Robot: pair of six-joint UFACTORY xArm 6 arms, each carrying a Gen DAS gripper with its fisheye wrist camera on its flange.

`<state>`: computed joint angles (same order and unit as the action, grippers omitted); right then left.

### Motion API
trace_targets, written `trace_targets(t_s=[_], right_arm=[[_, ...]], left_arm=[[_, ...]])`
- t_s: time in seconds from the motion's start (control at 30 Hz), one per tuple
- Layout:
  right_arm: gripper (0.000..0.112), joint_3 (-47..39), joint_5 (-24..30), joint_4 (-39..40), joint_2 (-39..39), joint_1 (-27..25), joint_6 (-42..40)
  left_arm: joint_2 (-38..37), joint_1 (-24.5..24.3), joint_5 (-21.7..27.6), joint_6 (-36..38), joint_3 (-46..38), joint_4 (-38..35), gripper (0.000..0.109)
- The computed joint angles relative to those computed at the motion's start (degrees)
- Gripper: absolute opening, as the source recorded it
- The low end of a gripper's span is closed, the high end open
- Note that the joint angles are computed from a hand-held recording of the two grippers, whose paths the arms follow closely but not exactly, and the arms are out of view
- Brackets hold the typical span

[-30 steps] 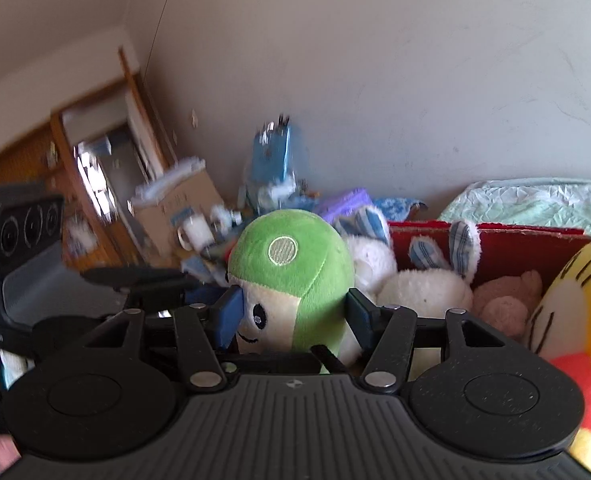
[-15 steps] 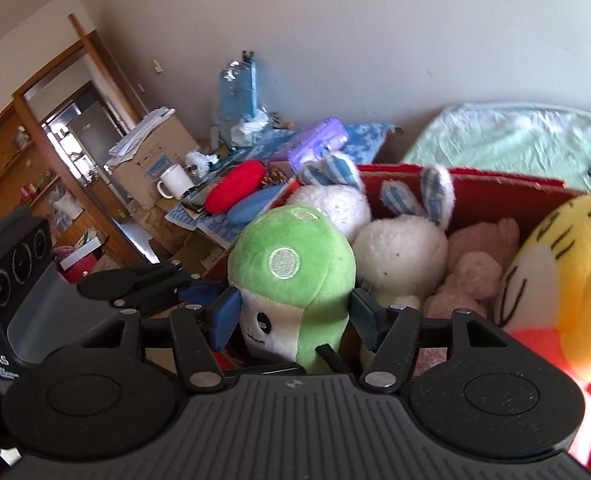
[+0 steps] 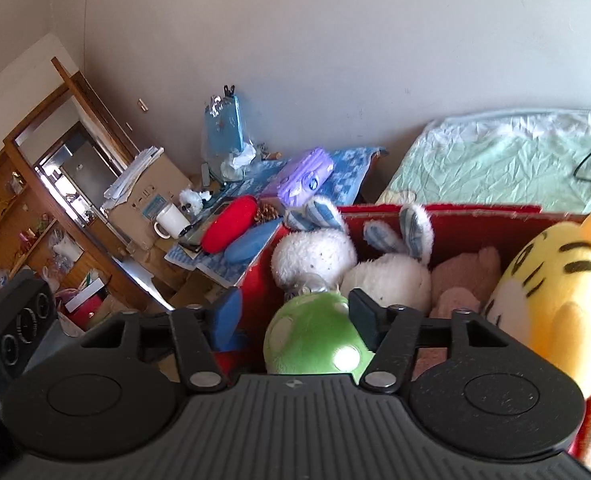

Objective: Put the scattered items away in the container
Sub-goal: 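Lower the green doll into the red box and open both grippers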

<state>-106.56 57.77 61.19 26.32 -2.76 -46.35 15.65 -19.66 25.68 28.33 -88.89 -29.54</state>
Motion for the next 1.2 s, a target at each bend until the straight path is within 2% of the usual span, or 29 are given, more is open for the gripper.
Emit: trace_targets(t_s=[0.07, 0.17, 0.47, 0.6, 0.67, 0.8, 0.9, 0.97, 1.07, 1.2], right_arm=[[0.053, -0.3, 0.0, -0.5, 0.4, 0.3, 1.4], [0.049, -1.0, 3.0, 1.0, 1.0, 0.0, 2.0], [0.049, 2.1, -0.5, 0.4, -1.1, 0.3, 2.7], [0.050, 7.3, -6.2, 0.8, -5.2, 0.5, 4.8], [0.059, 11.2, -11.6, -2.3, -8.6, 1.3, 7.7], [0.065, 18.8, -19.1, -7.8, -15.8, 2.3, 12.7], [0.066, 21.7, -23.2, -18.5, -18.5, 2.9, 19.1], [0.068, 22.2, -22.6, -23.5, -19.2, 2.5, 23.4], [0.073, 22.2, -19.7, -21.5, -19.5, 1.4, 22.6], [0.081, 22.0, -19.4, -25.1, -20.1, 1.5, 23.1]], left_arm=[[0.5, -0.1, 0.6, 1.1, -0.8, -1.4, 0.087], [0.8, -0.5, 0.5, 1.5, -1.0, -1.2, 0.089], [1.5, -0.4, 1.1, 2.3, -2.0, -2.4, 0.091], [1.0, -0.2, 0.7, -1.0, -1.6, -0.9, 0.093], [0.2, 0.0, 0.0, -3.7, -1.0, -0.6, 0.095], [-1.0, 0.2, -2.7, -15.7, -0.1, 7.2, 0.096], [-1.7, 0.3, -2.5, -26.1, -0.6, 15.8, 0.096], [-1.8, 0.1, -0.4, -31.5, -1.9, 20.7, 0.098], [-1.7, -0.8, 2.8, -42.9, -3.7, 33.2, 0.100], [-1.8, -2.2, 7.7, -56.1, -5.6, 42.9, 0.101]])
